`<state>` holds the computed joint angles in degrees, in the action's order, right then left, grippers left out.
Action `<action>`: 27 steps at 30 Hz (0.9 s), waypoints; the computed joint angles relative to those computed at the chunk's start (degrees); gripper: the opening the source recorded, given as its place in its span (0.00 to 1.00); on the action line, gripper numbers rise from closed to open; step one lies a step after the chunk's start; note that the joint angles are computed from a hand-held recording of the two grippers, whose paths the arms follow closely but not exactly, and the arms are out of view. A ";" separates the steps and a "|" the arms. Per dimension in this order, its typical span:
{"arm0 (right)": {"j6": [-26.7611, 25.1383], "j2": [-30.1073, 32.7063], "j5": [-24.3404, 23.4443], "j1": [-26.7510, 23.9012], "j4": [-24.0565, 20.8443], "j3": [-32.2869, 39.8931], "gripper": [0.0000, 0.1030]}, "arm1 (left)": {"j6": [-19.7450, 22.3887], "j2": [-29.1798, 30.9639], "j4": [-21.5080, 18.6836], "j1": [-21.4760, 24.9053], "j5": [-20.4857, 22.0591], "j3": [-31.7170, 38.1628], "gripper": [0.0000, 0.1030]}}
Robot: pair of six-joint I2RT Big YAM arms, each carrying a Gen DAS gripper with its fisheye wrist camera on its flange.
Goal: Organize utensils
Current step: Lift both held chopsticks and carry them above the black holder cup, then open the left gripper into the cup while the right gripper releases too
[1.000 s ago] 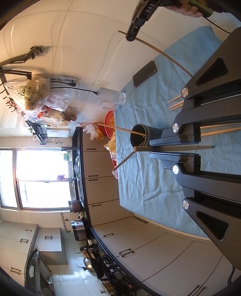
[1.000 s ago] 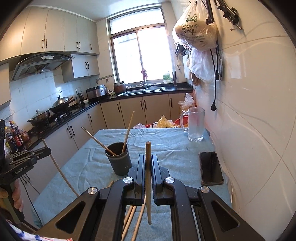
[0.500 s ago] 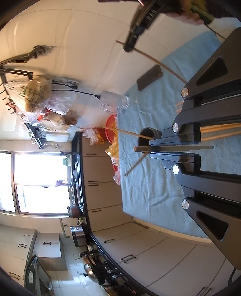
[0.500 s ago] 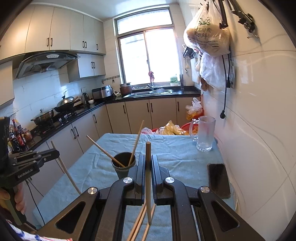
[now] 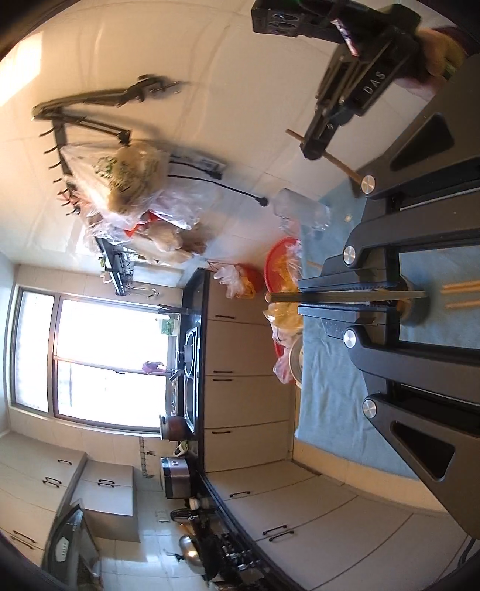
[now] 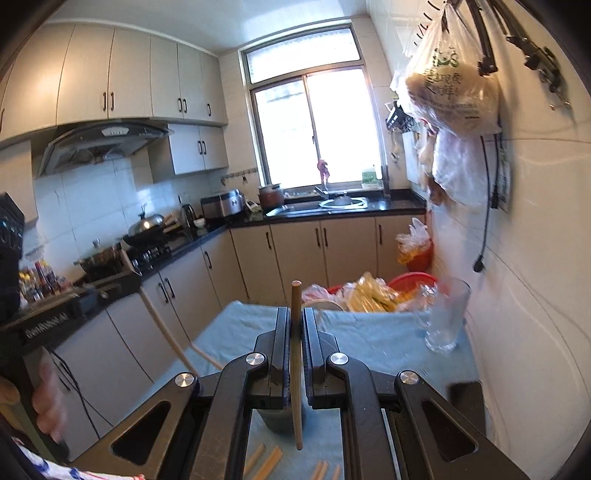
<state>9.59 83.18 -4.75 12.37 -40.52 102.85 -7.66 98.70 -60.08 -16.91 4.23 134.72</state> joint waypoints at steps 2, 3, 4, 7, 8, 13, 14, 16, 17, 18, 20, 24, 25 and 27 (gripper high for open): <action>0.49 1.98 -0.64 0.14 0.00 3.11 0.06 | -0.68 3.21 -1.44 -0.09 -0.26 5.00 0.05; 0.73 3.05 -0.86 0.31 0.08 4.69 0.06 | -0.66 4.55 -1.90 -0.24 -0.77 6.95 0.05; 0.84 4.04 -0.90 0.43 0.03 6.09 0.06 | -0.55 6.14 -2.54 -0.46 -1.60 9.27 0.05; 1.31 6.63 -0.74 1.01 0.37 8.88 0.06 | -0.40 9.67 -3.93 -0.74 -3.04 13.82 0.05; 1.30 7.26 -0.43 1.23 0.53 9.29 0.06 | -0.65 11.46 -5.07 -0.76 -3.13 16.17 0.05; 2.28 10.18 0.44 1.73 1.45 9.53 0.06 | -2.01 17.39 -9.52 -0.27 -2.23 23.37 0.05; 2.70 10.66 0.18 1.66 1.47 9.34 0.06 | -2.18 18.06 -9.94 -0.19 -2.28 23.74 0.05; 3.03 11.47 -0.14 1.55 1.14 9.08 0.06 | -2.08 17.60 -9.18 -0.07 -2.29 21.67 0.05; 3.05 11.88 -0.40 1.55 0.82 8.94 0.06 | -1.94 17.71 -9.23 0.03 -2.12 21.41 0.05; 2.94 12.26 -0.46 1.60 0.46 8.82 0.06 | -1.84 17.78 -9.31 0.17 -1.93 21.24 0.05; 2.83 12.66 -0.65 1.54 0.12 8.16 0.06 | -1.69 16.63 -8.30 0.33 -1.75 18.53 0.05; 3.17 13.65 -0.98 1.46 -0.72 7.73 0.06 | -1.51 14.28 -5.65 0.33 -2.33 13.32 0.05; 3.36 13.96 -1.21 1.40 -1.05 7.73 0.06 | -1.42 14.15 -5.50 0.38 -2.40 12.93 0.05; 3.53 14.24 -1.13 1.40 -1.29 7.53 0.06 | -1.49 13.91 -5.56 0.44 -2.28 12.31 0.05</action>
